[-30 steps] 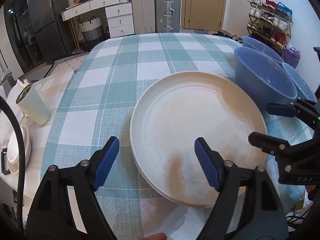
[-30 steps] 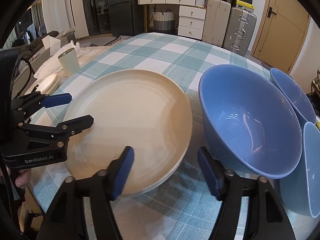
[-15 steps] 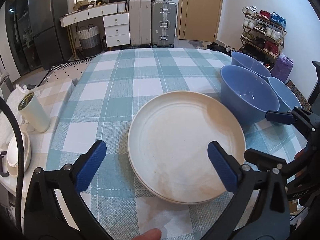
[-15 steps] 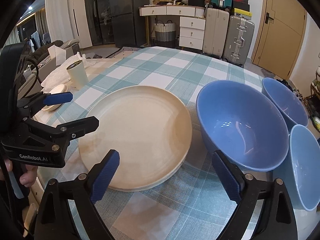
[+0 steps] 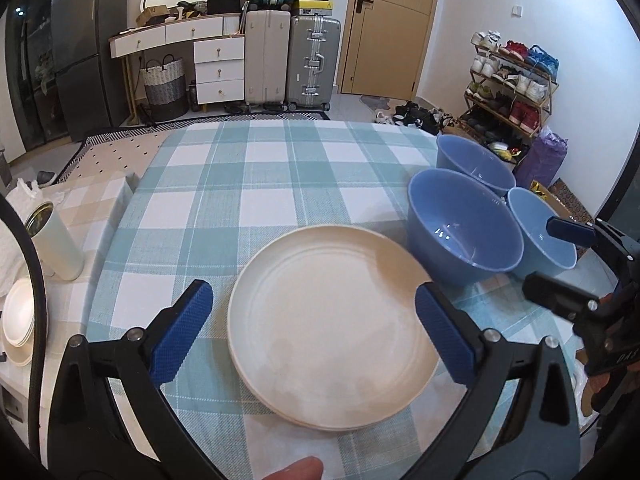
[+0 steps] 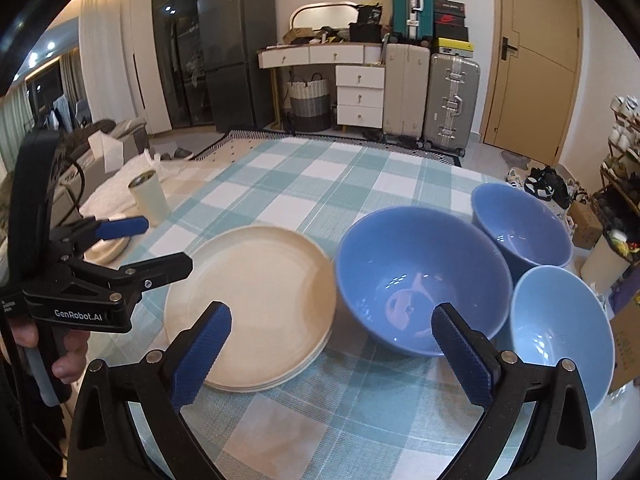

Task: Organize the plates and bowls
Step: 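Move both grippers forward toward the light-blue bowls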

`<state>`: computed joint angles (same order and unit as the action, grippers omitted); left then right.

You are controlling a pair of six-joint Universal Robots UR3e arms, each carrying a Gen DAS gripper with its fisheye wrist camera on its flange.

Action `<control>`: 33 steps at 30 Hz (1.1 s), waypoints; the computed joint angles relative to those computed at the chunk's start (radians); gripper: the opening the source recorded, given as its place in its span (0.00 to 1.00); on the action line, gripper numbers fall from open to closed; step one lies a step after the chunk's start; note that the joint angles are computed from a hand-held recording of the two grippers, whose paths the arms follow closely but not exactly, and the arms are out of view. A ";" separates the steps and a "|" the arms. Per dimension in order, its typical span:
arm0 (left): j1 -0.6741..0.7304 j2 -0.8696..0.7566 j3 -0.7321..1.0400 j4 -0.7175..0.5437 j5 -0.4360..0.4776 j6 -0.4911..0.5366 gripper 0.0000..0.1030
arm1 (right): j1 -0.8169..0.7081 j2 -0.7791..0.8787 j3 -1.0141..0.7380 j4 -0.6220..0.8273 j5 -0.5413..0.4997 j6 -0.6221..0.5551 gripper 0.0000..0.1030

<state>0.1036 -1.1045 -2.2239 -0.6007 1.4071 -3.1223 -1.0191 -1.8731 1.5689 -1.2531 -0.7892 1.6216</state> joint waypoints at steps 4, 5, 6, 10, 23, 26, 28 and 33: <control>-0.064 -0.088 0.091 0.015 0.044 -0.032 0.98 | -0.029 0.072 -0.103 -0.016 0.035 0.038 0.99; -0.080 -0.110 0.117 0.015 0.054 -0.039 0.98 | -0.035 0.101 -0.145 -0.008 0.043 0.046 0.99; -0.095 -0.135 0.143 0.019 0.060 -0.044 0.98 | -0.040 0.128 -0.182 0.000 0.052 0.055 0.99; -0.154 -0.241 0.269 0.023 0.080 -0.072 0.98 | -0.044 0.236 -0.322 -0.008 0.079 0.108 0.99; -0.324 -0.666 0.799 -0.060 0.120 -0.119 0.98 | -0.041 0.595 -0.804 -0.048 0.084 0.365 0.99; -0.354 -0.763 0.934 -0.100 0.130 -0.114 0.98 | -0.031 0.661 -0.880 -0.081 0.067 0.432 0.99; -0.372 -0.838 1.043 -0.142 0.135 -0.114 0.98 | -0.020 0.707 -0.933 -0.095 0.053 0.468 0.99; -0.383 -0.994 1.259 -0.222 0.103 -0.114 0.98 | 0.022 0.822 -1.050 -0.152 0.007 0.579 0.99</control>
